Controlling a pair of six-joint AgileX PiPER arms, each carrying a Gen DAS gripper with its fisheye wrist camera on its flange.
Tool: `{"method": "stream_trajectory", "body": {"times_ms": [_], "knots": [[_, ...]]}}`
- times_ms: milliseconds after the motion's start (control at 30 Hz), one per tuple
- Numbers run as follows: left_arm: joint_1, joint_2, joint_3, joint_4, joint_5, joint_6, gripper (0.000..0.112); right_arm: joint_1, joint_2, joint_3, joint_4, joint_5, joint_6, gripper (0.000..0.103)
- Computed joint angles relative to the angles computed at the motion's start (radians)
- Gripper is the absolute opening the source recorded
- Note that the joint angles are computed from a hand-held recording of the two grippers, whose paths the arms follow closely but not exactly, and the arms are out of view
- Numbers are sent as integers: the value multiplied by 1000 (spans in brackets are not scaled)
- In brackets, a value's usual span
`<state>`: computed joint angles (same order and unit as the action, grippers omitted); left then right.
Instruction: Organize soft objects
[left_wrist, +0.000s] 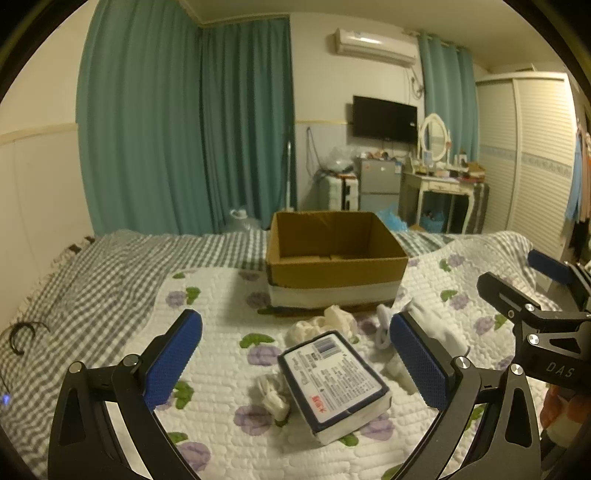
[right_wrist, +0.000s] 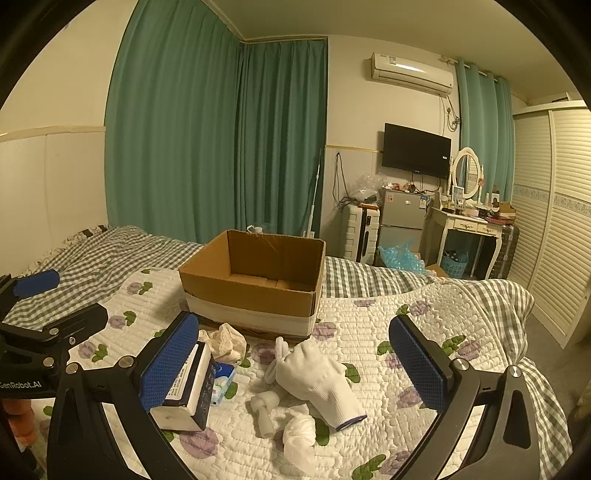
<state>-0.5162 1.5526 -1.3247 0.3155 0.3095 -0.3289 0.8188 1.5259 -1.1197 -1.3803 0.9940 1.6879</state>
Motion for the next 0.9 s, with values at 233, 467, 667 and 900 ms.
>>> {"method": "stream_trajectory", "body": {"times_ms": [233,467,667,900], "knots": [[0,6,-22,-27,16,28,103,2,-1,-1,3,1,-3,103],[-3,10,-41,-51,32,56,103,2,0,-5,5,2,-6,103],[-1,12,-49,-65,38,70,103,1,-2,-3,4,2,-6,103],[-3,10,-50,-51,39,57,103,1,-1,-8,17,14,-24,103]]}}
